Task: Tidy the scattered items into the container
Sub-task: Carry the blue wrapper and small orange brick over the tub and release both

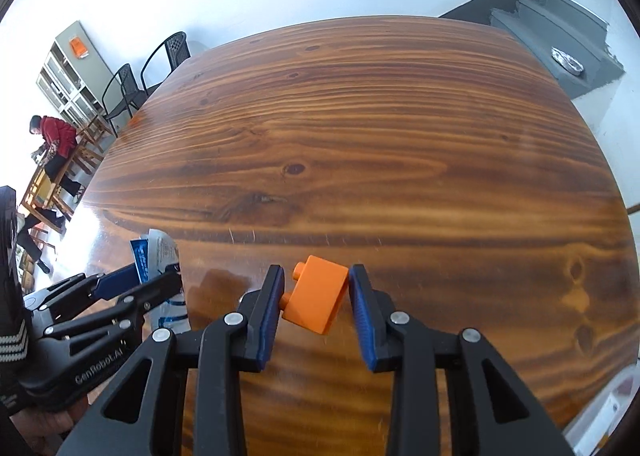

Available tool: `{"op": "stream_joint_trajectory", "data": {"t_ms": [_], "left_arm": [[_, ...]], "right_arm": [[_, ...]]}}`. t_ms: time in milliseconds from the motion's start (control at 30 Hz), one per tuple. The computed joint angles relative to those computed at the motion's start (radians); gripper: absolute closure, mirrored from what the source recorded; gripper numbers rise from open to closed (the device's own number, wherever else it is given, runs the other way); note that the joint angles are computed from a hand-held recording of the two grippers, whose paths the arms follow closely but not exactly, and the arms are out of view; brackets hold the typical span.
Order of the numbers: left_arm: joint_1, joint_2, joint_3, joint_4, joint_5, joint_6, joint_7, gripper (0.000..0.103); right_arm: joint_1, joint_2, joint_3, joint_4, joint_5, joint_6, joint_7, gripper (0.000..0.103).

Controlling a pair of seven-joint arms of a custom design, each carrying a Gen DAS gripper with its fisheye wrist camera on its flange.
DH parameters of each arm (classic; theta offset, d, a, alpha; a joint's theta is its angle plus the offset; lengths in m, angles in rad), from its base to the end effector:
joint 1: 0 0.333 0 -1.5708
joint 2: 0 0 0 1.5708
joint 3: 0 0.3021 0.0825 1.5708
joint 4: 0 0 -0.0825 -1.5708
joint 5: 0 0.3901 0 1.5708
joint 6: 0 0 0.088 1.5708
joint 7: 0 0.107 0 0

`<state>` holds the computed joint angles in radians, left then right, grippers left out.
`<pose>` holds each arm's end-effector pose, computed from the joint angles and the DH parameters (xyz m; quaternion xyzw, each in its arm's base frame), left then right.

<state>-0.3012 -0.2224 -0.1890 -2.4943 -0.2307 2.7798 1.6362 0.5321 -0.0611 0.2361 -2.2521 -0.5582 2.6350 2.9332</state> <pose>0.4399 -0.2240 0.4041 -0.5477 0.7972 -0.2346 0.0969 0.3876 0.3942 0.4169 -0.6222 0.7300 -0.1248 0.2537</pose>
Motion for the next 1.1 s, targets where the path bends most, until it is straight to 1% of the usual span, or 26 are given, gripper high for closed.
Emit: {"op": "stream_joint_trajectory", "data": {"t_ms": [233, 533, 867, 967, 1100], "left_arm": [[-0.036, -0.123, -0.006, -0.094, -0.006, -0.014, -0.022, 0.063], [-0.097, -0.239, -0.020, -0.174, 0.012, -0.031, -0.081, 0.063], [-0.155, -0.303, -0.063, -0.209, 0.058, -0.037, -0.184, 0.063], [-0.179, -0.312, -0.074, -0.215, 0.068, -0.025, -0.212, 0.063], [-0.222, -0.296, -0.078, -0.201, 0.070, -0.021, -0.226, 0.063]], "right_arm": [[0.001, -0.121, 0.039, -0.105, 0.020, -0.012, 0.051, 0.066], [-0.003, -0.262, 0.097, -0.207, 0.062, -0.031, 0.054, 0.066], [0.003, -0.468, 0.140, -0.360, 0.158, -0.069, 0.059, 0.066], [0.013, -0.536, 0.152, -0.403, 0.188, -0.090, 0.055, 0.066], [0.035, -0.651, 0.167, -0.467, 0.229, -0.142, 0.057, 0.066]]}}
